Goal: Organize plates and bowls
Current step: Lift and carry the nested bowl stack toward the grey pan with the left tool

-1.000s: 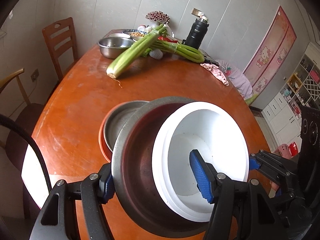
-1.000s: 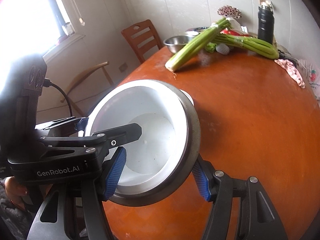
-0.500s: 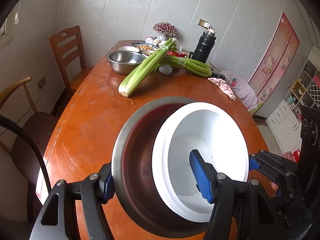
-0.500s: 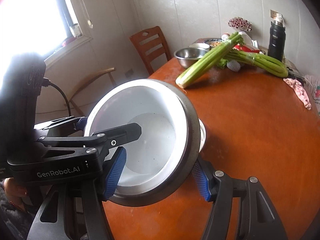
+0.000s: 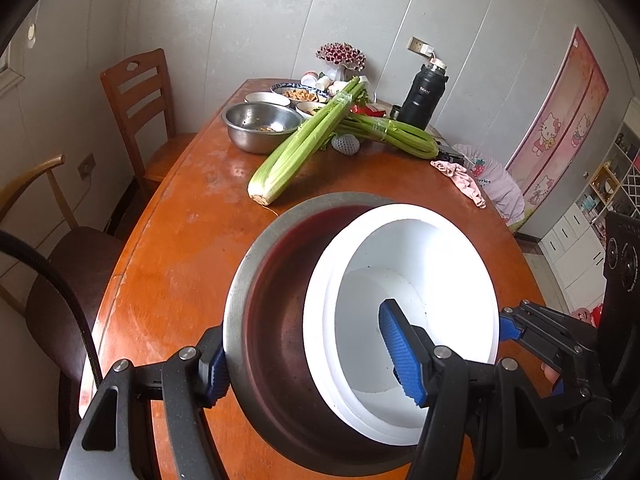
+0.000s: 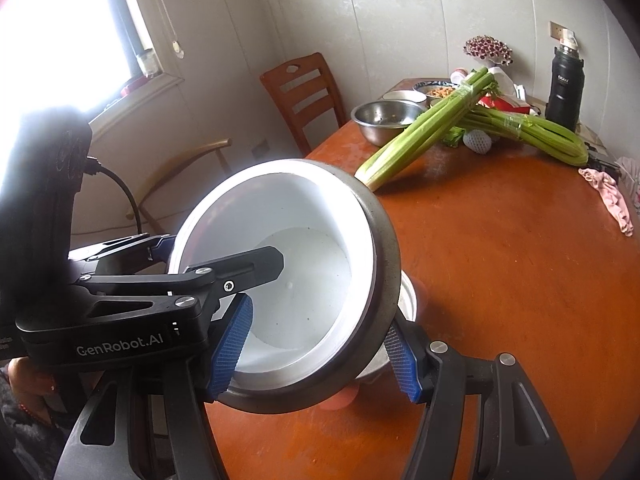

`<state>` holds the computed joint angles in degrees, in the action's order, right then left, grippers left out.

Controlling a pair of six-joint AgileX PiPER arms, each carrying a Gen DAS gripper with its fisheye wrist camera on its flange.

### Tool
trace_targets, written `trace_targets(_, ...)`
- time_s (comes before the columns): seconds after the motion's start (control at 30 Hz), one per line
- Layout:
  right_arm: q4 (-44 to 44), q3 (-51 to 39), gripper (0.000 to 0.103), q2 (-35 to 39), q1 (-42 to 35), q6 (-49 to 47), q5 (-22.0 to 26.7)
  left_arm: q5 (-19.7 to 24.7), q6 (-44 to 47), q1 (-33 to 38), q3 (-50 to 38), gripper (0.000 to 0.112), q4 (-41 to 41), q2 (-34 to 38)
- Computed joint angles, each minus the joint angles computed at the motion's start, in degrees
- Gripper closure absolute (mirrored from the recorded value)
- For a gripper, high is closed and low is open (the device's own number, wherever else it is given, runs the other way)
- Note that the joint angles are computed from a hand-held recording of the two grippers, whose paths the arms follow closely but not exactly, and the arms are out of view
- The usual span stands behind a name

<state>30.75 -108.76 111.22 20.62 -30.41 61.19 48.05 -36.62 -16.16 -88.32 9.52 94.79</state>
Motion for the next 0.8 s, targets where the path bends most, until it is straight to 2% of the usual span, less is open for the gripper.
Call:
trace_targets(0.47, -1.19, -6.43, 0.036, 7.42, -1.79, 2.45, 4.4, -1.37, 4.16, 1.66, -1.79, 0.047, -6.4, 6.31)
trace_targets(0.8, -3.15, -6.44, 0.036, 8.83, -1.76, 2.58, 4.51, -3.6, 5.37, 2.31, -0.42, 0.047, -9.62, 7.96)
